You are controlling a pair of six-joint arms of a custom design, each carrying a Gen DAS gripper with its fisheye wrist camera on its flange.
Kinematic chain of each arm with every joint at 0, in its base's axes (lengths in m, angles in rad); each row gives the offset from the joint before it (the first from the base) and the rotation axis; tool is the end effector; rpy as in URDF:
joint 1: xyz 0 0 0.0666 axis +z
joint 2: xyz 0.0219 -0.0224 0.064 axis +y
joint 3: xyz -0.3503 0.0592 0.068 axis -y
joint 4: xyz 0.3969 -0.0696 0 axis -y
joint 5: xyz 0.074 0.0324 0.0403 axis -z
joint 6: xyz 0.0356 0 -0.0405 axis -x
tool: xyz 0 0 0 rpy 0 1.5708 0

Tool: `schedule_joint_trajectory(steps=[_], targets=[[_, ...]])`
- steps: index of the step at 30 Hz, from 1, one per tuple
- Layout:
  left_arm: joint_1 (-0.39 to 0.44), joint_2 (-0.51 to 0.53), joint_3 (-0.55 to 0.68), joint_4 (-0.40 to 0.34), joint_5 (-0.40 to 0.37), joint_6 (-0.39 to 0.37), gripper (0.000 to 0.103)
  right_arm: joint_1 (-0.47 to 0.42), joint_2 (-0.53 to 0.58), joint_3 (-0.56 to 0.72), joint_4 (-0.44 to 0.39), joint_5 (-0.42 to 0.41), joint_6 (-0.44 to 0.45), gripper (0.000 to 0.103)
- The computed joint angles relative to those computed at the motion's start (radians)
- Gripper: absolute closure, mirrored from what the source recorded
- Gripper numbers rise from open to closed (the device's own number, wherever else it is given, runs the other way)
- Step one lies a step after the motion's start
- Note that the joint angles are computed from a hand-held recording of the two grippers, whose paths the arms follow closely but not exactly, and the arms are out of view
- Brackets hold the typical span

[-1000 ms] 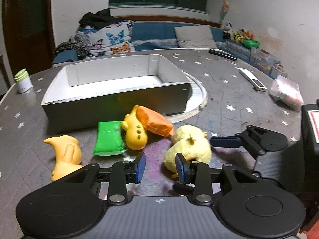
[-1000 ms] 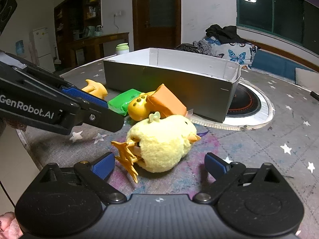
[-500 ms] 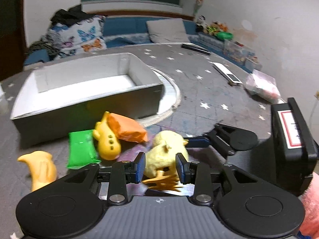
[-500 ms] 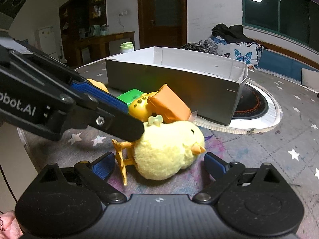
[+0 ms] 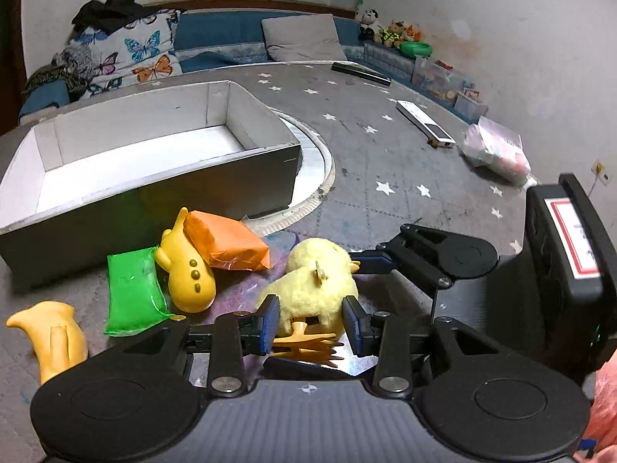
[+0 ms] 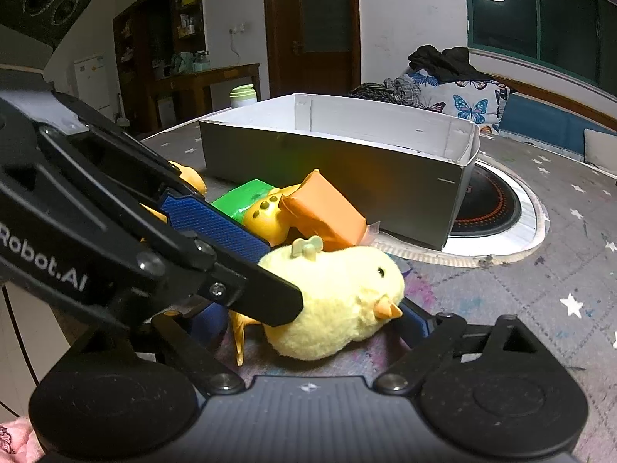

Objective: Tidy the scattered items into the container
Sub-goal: 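Close the left tool on the yellow chick plush and lift it, then carry the chick plush over the white box and release it inside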

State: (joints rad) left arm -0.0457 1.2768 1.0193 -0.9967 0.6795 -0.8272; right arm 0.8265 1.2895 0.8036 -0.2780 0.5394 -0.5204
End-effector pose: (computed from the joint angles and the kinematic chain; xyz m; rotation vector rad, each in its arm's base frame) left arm 0.3993 -0.0411 0.2878 1.1934 2.2222 -0.6699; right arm 0.2958 0.2936 0.2282 -0.0786 2.2070 0.1100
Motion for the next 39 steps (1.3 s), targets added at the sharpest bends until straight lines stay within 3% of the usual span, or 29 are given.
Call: schedule_joint_trajectory(steps=[10,18,25,32,36,39], targets=[[0.012,0.012,0.050,-0.006,0.045,0.058,0.066,-0.027,-0.055,0.028,-0.058,-0.005,0.046,0.022],[0.014,0.048,0.084,-0.026,0.050,0.072,0.066,-0.056,-0.031,0.056,-0.079,-0.038,0.071,0.022],[0.026,0.034,0.107,-0.024,0.100,0.100,0.066,-0.063,-0.045,0.079,-0.097,-0.028,0.112,0.022],[0.003,0.060,0.170,0.084,0.139,0.228,0.066,-0.118,-0.065,0.134,-0.098,-0.039,0.243,0.022],[-0.027,0.145,0.261,0.122,0.113,0.329,0.066,-0.196,-0.019,0.211,-0.118,-0.113,0.346,0.022],[-0.042,0.243,0.357,0.105,0.102,0.396,0.066,-0.261,0.039,0.285,-0.156,-0.191,0.407,0.022]])
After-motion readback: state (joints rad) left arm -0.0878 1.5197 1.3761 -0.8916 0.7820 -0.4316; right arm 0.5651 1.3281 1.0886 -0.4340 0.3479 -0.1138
